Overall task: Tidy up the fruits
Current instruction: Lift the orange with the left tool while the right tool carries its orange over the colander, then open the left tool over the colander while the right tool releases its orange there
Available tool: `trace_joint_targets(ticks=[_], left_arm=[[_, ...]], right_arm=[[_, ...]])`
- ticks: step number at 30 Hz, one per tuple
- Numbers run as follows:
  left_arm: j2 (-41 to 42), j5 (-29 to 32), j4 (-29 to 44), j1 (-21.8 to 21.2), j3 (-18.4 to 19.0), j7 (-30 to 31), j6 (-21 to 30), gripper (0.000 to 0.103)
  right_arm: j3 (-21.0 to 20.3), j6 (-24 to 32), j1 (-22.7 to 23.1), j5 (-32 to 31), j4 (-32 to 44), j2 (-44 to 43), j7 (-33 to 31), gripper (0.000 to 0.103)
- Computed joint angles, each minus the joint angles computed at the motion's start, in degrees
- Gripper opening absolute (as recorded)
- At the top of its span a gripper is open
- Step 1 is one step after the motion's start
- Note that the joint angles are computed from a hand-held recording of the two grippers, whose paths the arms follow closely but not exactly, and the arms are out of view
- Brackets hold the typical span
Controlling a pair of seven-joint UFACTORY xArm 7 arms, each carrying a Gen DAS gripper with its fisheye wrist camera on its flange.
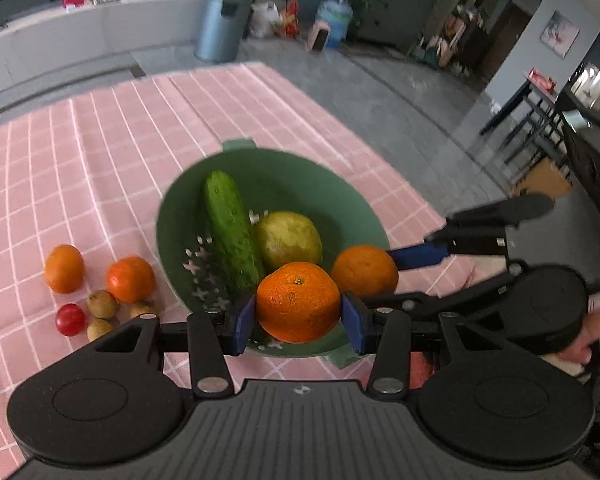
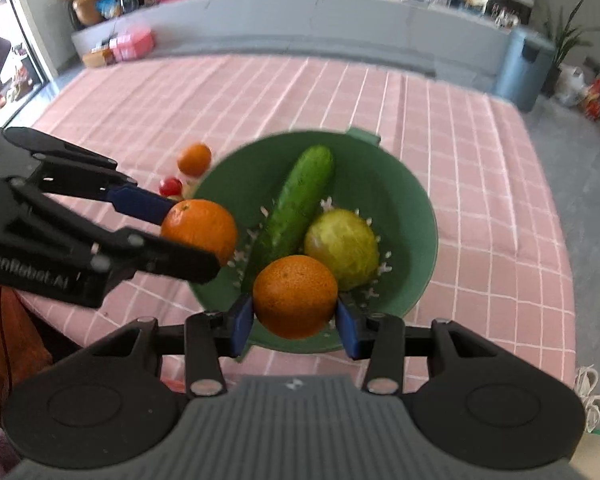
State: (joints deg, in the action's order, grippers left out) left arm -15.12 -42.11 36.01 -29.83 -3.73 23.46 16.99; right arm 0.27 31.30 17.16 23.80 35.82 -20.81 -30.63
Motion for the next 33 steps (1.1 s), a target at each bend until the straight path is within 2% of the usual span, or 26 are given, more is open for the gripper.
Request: trace_joint_targets(ticks=[3,7,10,15,21,23,27,33], left_arm=[[2.1,1.9,1.1,1.1,-0.7,-2.2,1.0,0.052],[4.6,1.4,3.1,1.8,-1.1,-1.7,3.6,0.052],[6.0,4.7,4.5,3.7,-2.8,-5.8,5.0,0.052],[7.7,5.2,6.0,5.3,-3.3,-7.8,7.7,0.052],[7.8,6.8,6.4,5.9,-4.2,-9.7,8.0,0.053],[7.7,5.7,6.3,5.9,-4.0,-9.0,8.0,0.058],[7.2,2.9,5.9,5.8,-3.7,-7.1,7.4,0.065],[3.1,5.7,3.6,5.7,-4.0,-9.8,5.6,0.067]], right_arm=[[-0.2,2.7,-0.5,-0.3,3.3,4.5,-0.5,0.041],[1.3,4.3,-2.1,-2.1,5.7,8.7,-0.4,0.042],[2.0,5.2,-2.8,-2.5,7.1,10.6,-0.9,0.042],[2.8,6.2,-3.8,-3.6,8.7,12.1,-1.5,0.042],[3.6,7.5,-4.3,-6.1,9.5,12.5,-3.4,0.043],[3.6,7.4,-4.3,-6.2,9.4,12.4,-3.5,0.043],[3.2,7.1,-4.3,-4.2,8.9,12.0,-4.7,0.047],[3.3,6.0,-3.8,-3.0,6.8,8.6,-4.5,0.052]])
